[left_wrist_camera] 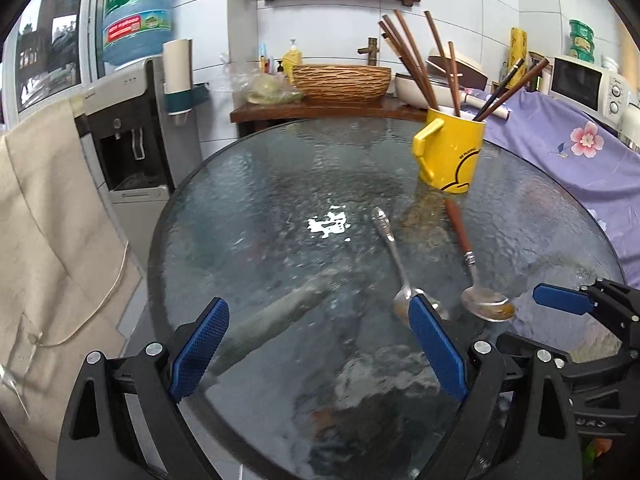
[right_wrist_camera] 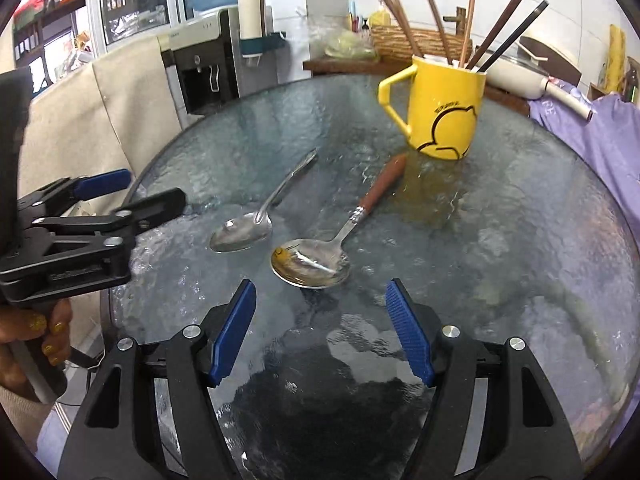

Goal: Organize utensils
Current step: 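Move both tools back over the two metal spoons on the table, then close the right tool on the wooden-handled spoon while the left tool grasps the silver spoon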

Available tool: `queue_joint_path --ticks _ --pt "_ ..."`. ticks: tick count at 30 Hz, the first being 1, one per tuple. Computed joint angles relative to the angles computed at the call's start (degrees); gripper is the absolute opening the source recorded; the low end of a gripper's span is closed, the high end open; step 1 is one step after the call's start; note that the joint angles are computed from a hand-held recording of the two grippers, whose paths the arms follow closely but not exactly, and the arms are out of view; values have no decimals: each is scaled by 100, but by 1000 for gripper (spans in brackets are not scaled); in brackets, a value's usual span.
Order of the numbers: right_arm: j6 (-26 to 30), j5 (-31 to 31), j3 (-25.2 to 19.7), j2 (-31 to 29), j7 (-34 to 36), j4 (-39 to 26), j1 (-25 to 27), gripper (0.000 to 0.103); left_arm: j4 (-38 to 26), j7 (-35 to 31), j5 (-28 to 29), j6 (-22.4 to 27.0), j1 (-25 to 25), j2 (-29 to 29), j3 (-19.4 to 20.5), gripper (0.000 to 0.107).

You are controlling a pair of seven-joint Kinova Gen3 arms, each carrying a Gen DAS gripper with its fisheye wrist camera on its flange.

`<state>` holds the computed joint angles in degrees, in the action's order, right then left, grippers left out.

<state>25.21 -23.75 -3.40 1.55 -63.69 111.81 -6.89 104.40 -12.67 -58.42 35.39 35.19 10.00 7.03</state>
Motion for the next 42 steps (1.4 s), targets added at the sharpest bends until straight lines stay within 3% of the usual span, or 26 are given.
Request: queue_joint_path --ticks 7,13,18,20,37,42 --pt "107 974 -53 289 -1195 -341 -267 67 154 296 -190 62 -106 -155 -4 89" --pt "388 1266 -90 479 -1717 -662 -303 66 201 297 -206 71 -227 -182 79 89" --pt "561 1329 -87 589 -1994 -875 -268 54 218 282 -159 -43 -267 -158 91 89" --pt "588 1244 -127 595 -1913 -896 -208 48 198 227 -125 -71 -257 -130 95 89" --pt "576 517 -19 168 -887 -454 178 48 4 -389 242 -370 59 77 33 89" --pt "630 21 119 49 -246 -333 360 48 -103 -793 565 -521 60 160 -13 89"
